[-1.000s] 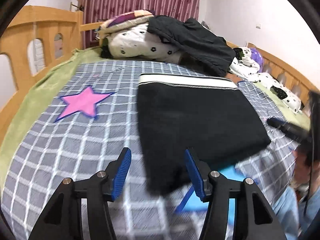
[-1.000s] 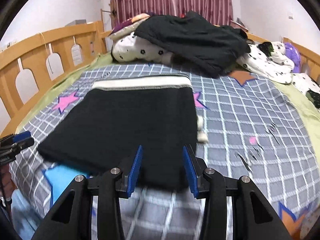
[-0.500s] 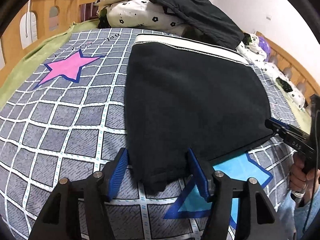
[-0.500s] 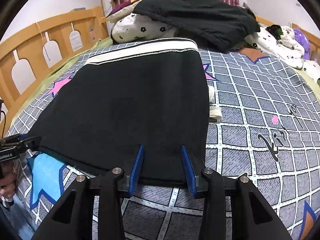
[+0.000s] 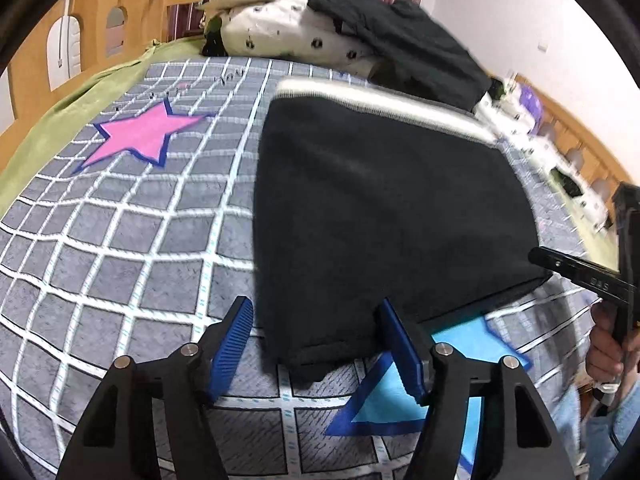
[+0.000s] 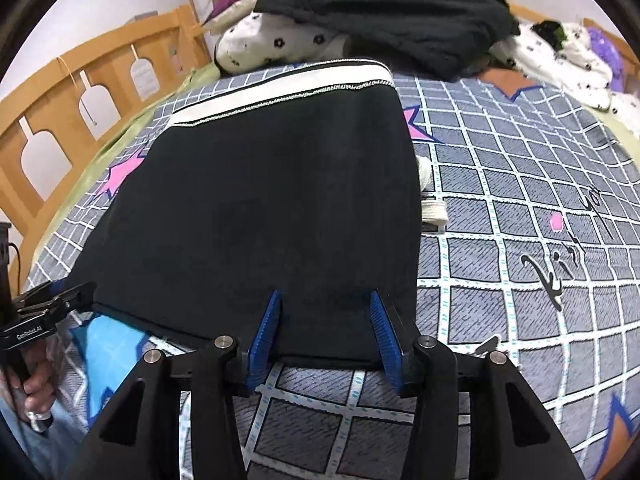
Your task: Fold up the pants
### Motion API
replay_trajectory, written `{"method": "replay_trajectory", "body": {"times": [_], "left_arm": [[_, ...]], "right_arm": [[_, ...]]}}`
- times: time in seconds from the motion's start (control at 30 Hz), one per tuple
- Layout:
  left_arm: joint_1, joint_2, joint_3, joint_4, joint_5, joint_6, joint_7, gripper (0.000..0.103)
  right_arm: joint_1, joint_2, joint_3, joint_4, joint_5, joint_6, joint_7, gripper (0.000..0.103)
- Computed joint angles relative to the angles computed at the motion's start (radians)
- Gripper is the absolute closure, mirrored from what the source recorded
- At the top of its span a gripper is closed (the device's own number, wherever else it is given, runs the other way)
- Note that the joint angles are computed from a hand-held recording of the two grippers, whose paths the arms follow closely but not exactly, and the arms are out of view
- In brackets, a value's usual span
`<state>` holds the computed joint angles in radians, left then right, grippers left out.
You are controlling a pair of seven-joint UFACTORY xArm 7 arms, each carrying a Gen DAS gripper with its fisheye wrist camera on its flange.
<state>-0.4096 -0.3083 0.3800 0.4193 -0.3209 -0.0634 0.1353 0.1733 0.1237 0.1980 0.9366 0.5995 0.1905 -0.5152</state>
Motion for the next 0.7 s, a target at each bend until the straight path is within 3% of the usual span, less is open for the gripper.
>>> {"method": "replay_trajectory", "body": {"times": [0.07, 0.13, 0.2, 0.3, 0.37, 0.4, 0.43, 0.47, 0.57, 0.63, 0.7], "left_arm": [[-0.015, -0.016, 0.026, 0.01, 0.005, -0.022, 0.01, 0.042], [-0.015, 0.007, 0.037, 0.065, 0.024, -0.01, 0.017, 0.042], [0.021, 0.067, 0.0, 0.149, 0.037, -0.006, 0.016, 0.042], [0.106, 0.205, -0.083, 0.331, 0.054, 0.047, 0.002, 0.04], [0.078, 0.284, -0.076, 0.438, -0.077, 0.072, 0.122, 0.04], [0.105, 0.344, -0.11, 0.514, -0.134, 0.092, 0.181, 0.04], [0.098, 0.381, -0.105, 0.555, -0.148, 0.098, 0.198, 0.04], [0.097, 0.432, -0.099, 0.604, -0.121, 0.105, 0.173, 0.04], [0.142, 0.561, -0.12, 0.726, -0.059, 0.178, 0.102, 0.04], [0.14, 0.658, -0.094, 0.805, -0.002, 0.273, 0.021, 0.034], [0.228, 0.642, -0.191, 0.79, -0.054, 0.25, 0.076, 0.033]], "right_arm": [[0.011, -0.028, -0.02, -0.005, -0.057, -0.031, 0.044, 0.067], [0.009, -0.037, -0.011, 0.0, -0.049, -0.11, 0.005, 0.067], [0.011, -0.012, -0.017, 0.051, -0.096, -0.128, 0.015, 0.067], [0.04, 0.08, -0.057, 0.189, -0.237, -0.122, 0.135, 0.067], [0.044, 0.168, -0.061, 0.314, -0.289, -0.101, 0.196, 0.067], [0.036, 0.212, -0.049, 0.371, -0.299, -0.102, 0.21, 0.067], [0.021, 0.247, -0.031, 0.417, -0.305, -0.099, 0.216, 0.066], [0.006, 0.296, -0.011, 0.476, -0.313, -0.086, 0.218, 0.065], [0.057, 0.45, -0.076, 0.659, -0.416, 0.033, 0.312, 0.064], [0.122, 0.504, -0.157, 0.676, -0.507, -0.027, 0.373, 0.063], [0.125, 0.49, -0.156, 0.646, -0.541, -0.066, 0.389, 0.062]]}}
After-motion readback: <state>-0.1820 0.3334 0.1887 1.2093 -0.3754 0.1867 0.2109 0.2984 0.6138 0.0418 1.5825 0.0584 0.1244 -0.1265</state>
